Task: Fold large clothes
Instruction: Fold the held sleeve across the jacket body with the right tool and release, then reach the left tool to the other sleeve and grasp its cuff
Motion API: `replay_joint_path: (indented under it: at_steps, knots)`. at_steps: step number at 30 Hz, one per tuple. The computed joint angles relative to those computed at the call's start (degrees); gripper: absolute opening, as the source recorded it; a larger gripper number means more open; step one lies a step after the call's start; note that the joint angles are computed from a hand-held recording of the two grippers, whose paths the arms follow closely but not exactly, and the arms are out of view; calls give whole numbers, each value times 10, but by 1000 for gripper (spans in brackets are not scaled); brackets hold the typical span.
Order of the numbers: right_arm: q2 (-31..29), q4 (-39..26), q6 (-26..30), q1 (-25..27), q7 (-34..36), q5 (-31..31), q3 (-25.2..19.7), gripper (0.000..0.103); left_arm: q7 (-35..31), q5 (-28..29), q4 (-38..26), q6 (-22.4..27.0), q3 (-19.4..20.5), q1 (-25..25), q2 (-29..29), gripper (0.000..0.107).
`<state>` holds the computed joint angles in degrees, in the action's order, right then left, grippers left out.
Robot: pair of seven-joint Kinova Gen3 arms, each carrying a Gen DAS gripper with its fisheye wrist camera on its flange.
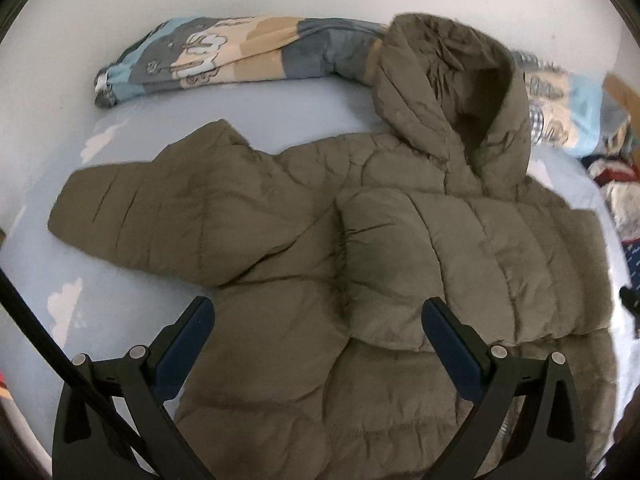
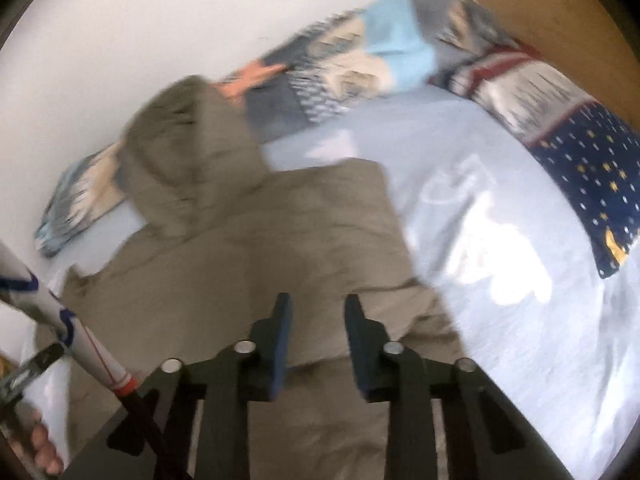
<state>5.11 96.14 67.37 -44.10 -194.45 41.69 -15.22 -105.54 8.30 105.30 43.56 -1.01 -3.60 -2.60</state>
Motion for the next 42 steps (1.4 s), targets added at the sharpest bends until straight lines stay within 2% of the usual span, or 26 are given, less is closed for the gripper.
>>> replay_joint_path:
  at_steps: [2,5,8,10,15,19,22,25,27,29,34,37,40,42]
  knots:
    - [-8,22,-35,22,-8,-1,2,22,39,-47,13,-30,21,6,9,103]
    - [8,23,-64,35,21,-19,19,22,88,-110,9,-36,19,35,40,103]
    - [30,18,-83,59,67,-65,29,22,108,-123,-4,-31,21,36,65,103]
    - [45,14,-80,56,88,-89,44,21,123,-143,-9,-30,20,46,77,103]
    - [53,16,-84,62,103,-121,53,19,151,-180,-7,-35,19,64,84,103]
    - [68,-24,-26,46,110,-127,58,19,140,-155,-10,-31,16,54,55,103]
    - [69,-56,21,18,97,-95,56,21,124,-137,8,-68,15,47,10,103]
    - [70,-76,30,-9,92,-55,48,21,65,-85,19,-87,9,46,-18,103]
    - [73,-85,8,-14,104,-48,44,22,54,-86,26,-91,15,51,-19,103]
    - [83,-93,-13,-15,121,-57,43,22,66,-109,20,-71,41,42,-6,103]
    - [124,-118,-20,-18,180,-99,56,23,53,-105,-34,41,33,59,80,103]
    - [130,-122,-23,-19,196,-119,67,24,30,-73,-51,63,27,47,79,103]
    - [119,-122,-25,-26,185,-122,74,26,4,-32,-54,51,16,28,55,103]
    - [115,-124,-22,-35,170,-114,75,28,-30,13,-70,62,5,5,46,103]
